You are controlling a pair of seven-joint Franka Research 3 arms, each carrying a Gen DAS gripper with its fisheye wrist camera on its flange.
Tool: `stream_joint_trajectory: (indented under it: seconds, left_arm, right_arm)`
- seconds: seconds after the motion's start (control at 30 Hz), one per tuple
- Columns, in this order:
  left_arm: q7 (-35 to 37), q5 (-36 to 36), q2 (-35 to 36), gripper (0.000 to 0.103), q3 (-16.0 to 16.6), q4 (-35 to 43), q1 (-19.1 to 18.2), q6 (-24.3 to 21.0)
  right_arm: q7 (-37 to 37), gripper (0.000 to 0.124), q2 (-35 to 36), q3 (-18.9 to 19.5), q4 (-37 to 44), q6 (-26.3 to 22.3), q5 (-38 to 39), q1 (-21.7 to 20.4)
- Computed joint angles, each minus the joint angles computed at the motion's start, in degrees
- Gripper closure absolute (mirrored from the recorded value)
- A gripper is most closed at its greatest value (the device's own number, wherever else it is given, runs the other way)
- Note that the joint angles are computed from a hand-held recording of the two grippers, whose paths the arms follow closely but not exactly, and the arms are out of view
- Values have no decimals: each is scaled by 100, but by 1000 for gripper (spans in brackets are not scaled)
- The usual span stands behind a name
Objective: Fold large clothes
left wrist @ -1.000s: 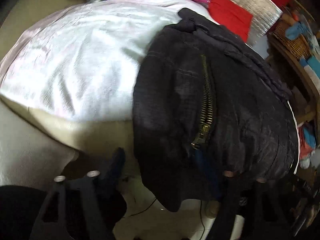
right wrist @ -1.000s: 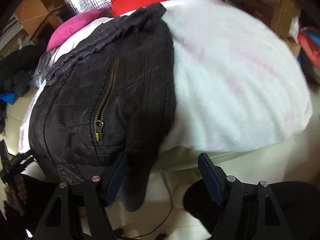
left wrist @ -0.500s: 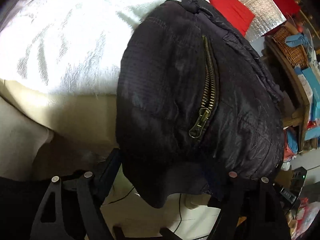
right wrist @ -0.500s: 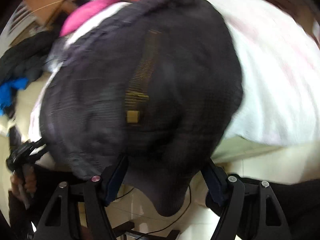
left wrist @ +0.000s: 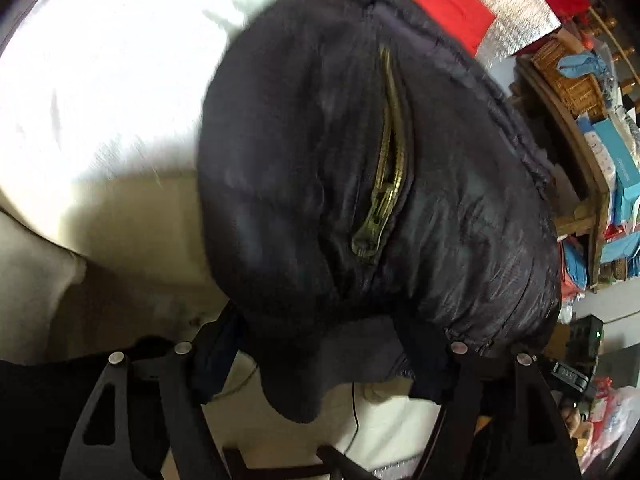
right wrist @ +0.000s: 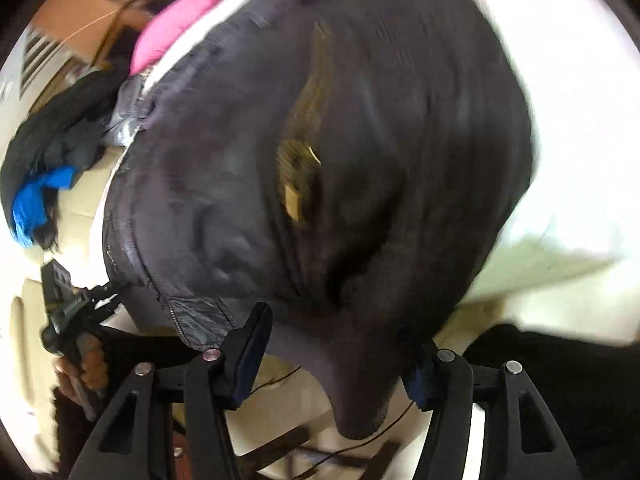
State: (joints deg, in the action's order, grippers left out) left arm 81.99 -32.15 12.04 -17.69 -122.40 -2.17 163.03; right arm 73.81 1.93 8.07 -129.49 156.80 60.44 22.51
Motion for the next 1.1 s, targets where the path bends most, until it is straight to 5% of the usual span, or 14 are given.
stream_joint_trajectory:
  seconds: [0.07, 0.13, 0.27, 0.4, 0.5, 0.63, 0.87, 1.1]
  left_arm:
    - [-87, 168, -30, 37, 42, -41, -66, 77]
    - [-84, 229, -80, 51, 29, -93, -75, 178]
    - [102, 110, -238, 80, -48, -201, -56, 249]
    - [622, -271, -505, 84, -111, -285, -99, 307]
    - [1507, -1273, -812, 85, -128, -358, -92, 174]
    - [2240, -2058, -1022, 86, 151, -182, -207, -137]
    - [2705, -2053, -783, 86, 558, 927, -420, -128]
    - [1834, -1288, 877, 90, 455, 3186, -251, 221]
  right_arm:
    - [-7, 62, 81, 30, 61, 88, 8, 28]
    - [132, 94, 53, 83, 45, 428, -316, 113]
    - [-115, 102, -302, 137, -187, 926, -120, 250]
    - [-890, 105, -639, 4, -257, 935, 634, 355]
    - [-1241, 105, -859, -76, -214, 1032, 818, 442]
    - [-1695, 105, -1008, -146, -61, 1261, 1033, 532]
    - [-2127, 106, -627, -300, 814, 1577, 1056, 449]
    - [-1671, 106, 560, -192, 2505, 1919, 582, -89]
